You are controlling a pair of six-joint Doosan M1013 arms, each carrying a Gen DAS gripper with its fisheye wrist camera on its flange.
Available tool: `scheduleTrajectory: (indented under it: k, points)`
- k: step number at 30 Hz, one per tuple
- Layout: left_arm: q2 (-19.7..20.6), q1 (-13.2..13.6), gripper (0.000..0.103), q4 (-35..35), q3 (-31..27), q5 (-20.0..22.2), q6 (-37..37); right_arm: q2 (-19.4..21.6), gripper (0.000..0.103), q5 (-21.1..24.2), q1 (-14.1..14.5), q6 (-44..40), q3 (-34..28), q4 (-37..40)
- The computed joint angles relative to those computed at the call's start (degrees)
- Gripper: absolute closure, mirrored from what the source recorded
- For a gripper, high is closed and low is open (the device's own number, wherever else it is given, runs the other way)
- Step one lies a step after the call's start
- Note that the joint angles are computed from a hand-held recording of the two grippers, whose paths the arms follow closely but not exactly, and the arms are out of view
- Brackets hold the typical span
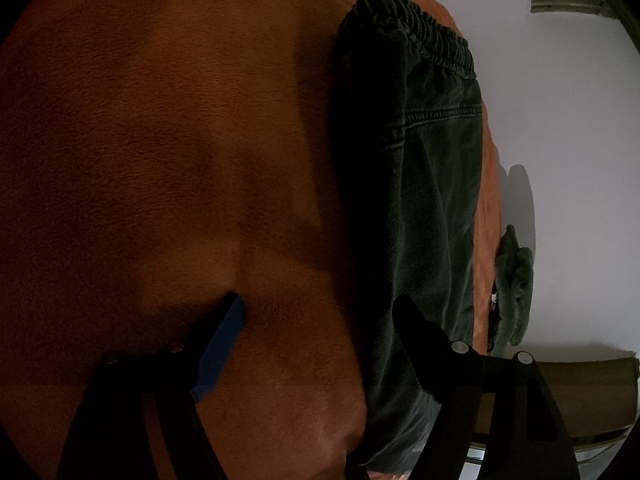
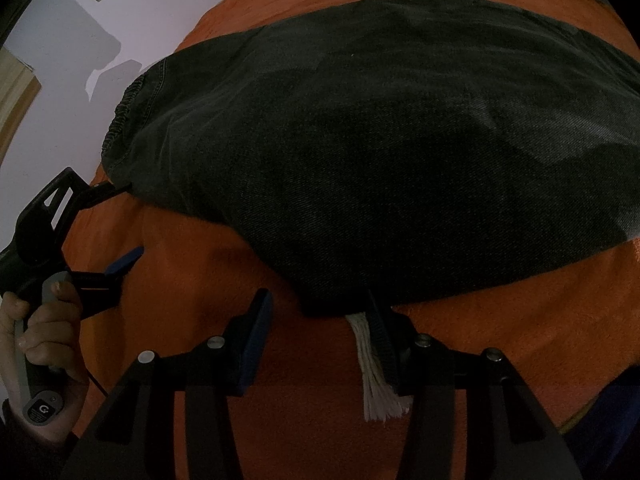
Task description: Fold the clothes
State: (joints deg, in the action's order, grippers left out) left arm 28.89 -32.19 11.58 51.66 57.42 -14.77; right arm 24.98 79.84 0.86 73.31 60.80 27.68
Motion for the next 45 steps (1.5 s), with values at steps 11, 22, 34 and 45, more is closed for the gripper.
scheduleTrajectory:
  k: [11, 22, 34, 45]
  points:
    - [-0.8, 0.0, 0.025, 2.4, -1.4, -1.6, 4.8, 0.0, 0.056, 0.0, -0.1, 0.0, 0.0, 0.1]
    - [-0.6, 0.1, 0.025, 0.4, -0.9, -2.4, 3.2, -0.2, 0.056, 0.0, -0.4, 0.1, 0.5, 0.9]
    - [-4.1, -0.6, 0.025, 0.8, 4.6, -4.7, 1.5, -0.3, 0.056, 0.0, -0.5, -0.2, 0.5, 0.9]
    - [-2.0, -0.5, 0.025, -1.9, 0.2, -2.0, 5.3, -0.3, 0.056, 0.0, -0.2, 0.2, 0.2, 0.4]
